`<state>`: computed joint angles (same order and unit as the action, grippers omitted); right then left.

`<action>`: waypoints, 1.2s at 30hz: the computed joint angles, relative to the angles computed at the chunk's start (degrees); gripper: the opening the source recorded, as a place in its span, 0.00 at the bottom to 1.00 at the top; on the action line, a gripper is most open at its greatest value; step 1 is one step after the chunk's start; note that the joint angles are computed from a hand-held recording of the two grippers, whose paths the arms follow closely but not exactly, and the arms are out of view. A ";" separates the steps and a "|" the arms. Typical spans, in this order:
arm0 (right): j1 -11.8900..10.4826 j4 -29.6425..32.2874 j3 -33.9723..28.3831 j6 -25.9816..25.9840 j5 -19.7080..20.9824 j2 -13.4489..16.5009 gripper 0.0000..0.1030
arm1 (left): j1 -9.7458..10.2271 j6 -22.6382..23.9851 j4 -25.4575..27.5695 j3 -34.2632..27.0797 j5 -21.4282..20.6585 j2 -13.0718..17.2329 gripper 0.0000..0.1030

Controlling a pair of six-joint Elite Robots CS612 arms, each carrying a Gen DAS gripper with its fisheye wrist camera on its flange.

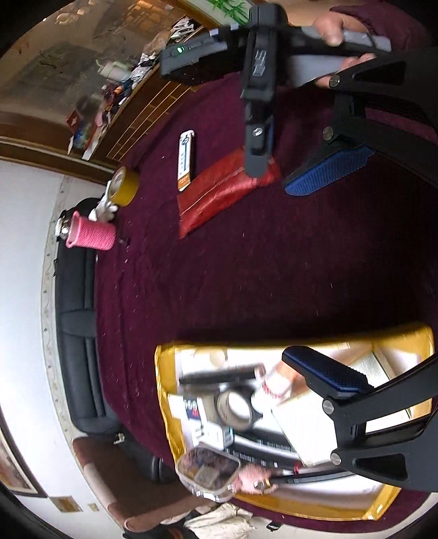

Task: Organize objects
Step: 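Move both open grippers from the tray to the red pouch and ointment box, then grasp the red foil pouch with left while right grasps the white-orange ointment box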

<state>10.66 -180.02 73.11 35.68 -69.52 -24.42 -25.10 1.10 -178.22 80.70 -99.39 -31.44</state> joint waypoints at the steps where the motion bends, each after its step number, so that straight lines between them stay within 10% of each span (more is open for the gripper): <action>1: -0.26 -0.39 -0.36 -0.45 3.42 0.35 0.96 | -0.21 0.23 0.48 -0.37 0.04 0.15 0.88; 4: -0.70 -2.77 1.56 -0.84 1.95 -0.85 0.95 | -1.04 1.60 1.33 -1.64 0.28 0.85 0.88; 11: -1.52 2.65 4.43 -3.75 -23.33 -4.34 0.95 | -3.62 3.90 5.36 -7.20 -0.15 3.85 0.88; 15: -1.42 8.41 1.16 -12.18 -31.12 -3.30 0.95 | -5.83 4.51 6.58 -10.98 5.58 6.18 0.87; 25: -2.33 13.07 -4.18 -23.43 -30.38 -0.74 0.95 | -7.70 3.79 17.78 -21.04 7.17 11.36 0.95; 29: -2.26 13.46 -5.70 -27.43 -30.01 0.00 0.95 | -7.06 5.51 14.19 -19.57 4.76 11.05 0.60; 36: -0.90 15.88 -10.52 -38.32 -34.11 2.58 0.95 | -4.85 3.04 18.14 -19.26 -1.34 9.93 0.55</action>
<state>9.76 -164.14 62.59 -2.64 -103.63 -21.85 -29.95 4.13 -160.07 61.44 -100.73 -21.51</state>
